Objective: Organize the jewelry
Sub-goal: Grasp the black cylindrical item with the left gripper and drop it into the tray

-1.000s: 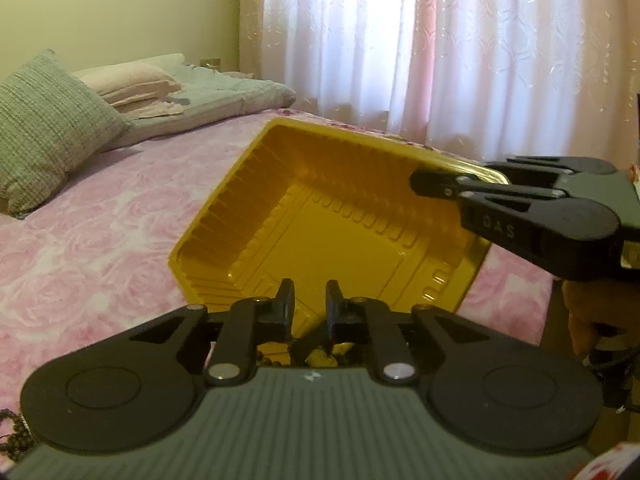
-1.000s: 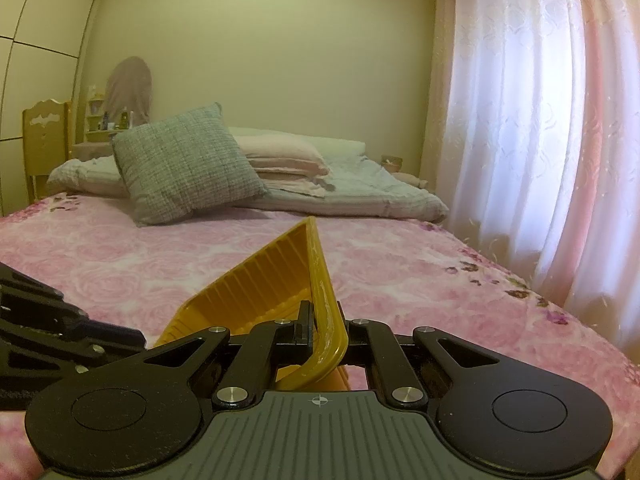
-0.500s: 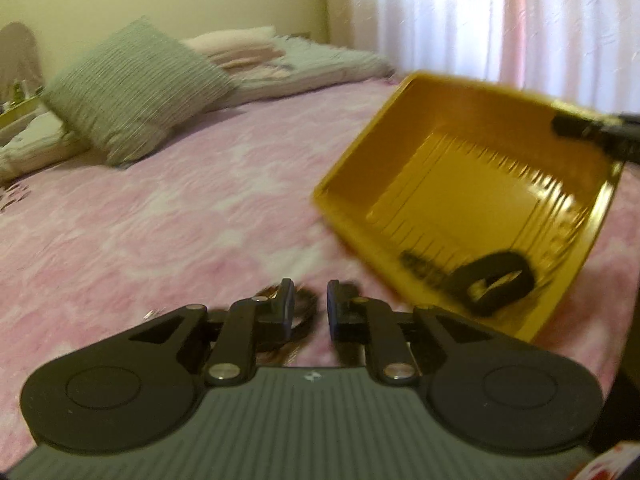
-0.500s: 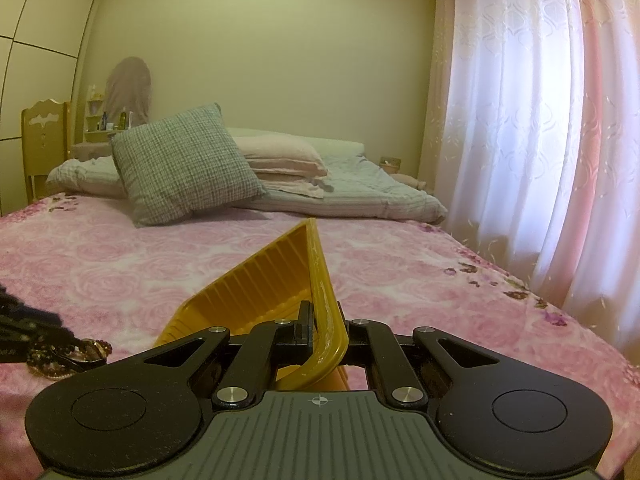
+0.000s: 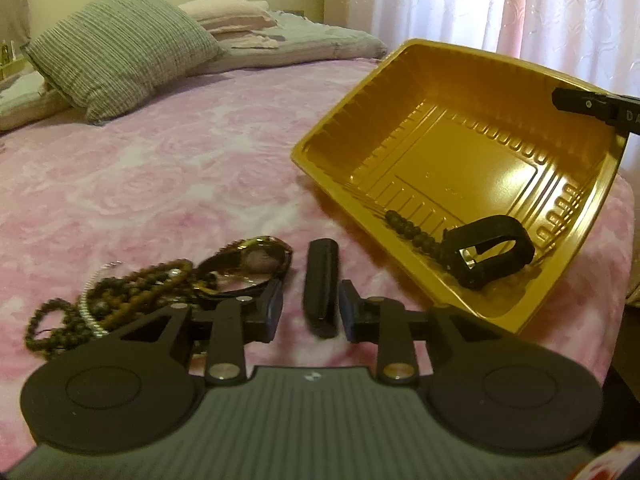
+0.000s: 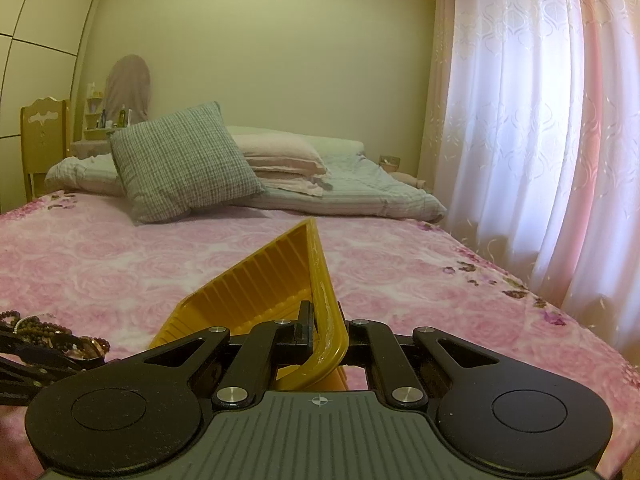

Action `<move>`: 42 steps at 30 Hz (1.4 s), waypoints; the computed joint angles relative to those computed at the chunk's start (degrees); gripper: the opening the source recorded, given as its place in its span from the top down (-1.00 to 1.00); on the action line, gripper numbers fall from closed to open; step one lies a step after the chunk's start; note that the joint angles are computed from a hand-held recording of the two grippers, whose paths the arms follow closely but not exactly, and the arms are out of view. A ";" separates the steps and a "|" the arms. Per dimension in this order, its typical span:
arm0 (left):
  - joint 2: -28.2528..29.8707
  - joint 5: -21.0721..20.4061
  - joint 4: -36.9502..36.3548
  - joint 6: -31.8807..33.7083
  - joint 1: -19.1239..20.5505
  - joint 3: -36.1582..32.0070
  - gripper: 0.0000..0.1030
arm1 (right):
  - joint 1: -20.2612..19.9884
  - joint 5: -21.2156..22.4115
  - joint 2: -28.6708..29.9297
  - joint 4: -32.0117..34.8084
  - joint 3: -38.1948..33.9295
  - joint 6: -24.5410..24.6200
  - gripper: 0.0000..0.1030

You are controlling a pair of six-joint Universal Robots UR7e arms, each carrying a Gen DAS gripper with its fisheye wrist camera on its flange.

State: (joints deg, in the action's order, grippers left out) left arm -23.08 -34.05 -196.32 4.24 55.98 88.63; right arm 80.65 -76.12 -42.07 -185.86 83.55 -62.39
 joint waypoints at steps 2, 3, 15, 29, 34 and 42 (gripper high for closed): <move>0.66 0.19 0.85 -0.36 0.34 -1.07 0.48 | -0.01 -0.08 0.09 -0.09 -0.05 0.07 0.87; 0.82 0.25 1.59 -0.87 0.53 -1.48 0.48 | 0.00 -0.12 0.12 -0.05 -0.11 0.12 0.87; 0.89 0.21 5.72 -3.84 1.02 -2.62 0.61 | -0.06 -0.20 0.23 -0.08 -0.23 0.03 0.87; 0.08 0.35 2.55 -3.43 0.19 -2.24 0.63 | -0.10 -0.31 0.31 -0.08 -0.34 -0.08 0.87; 0.20 -0.79 0.14 -1.34 -0.55 -3.23 0.63 | -0.13 -0.31 0.33 -0.06 -0.38 -0.09 0.87; 1.90 -4.27 -0.45 2.48 -1.20 -7.93 0.63 | -0.29 -0.11 0.34 0.07 -0.51 -0.24 0.87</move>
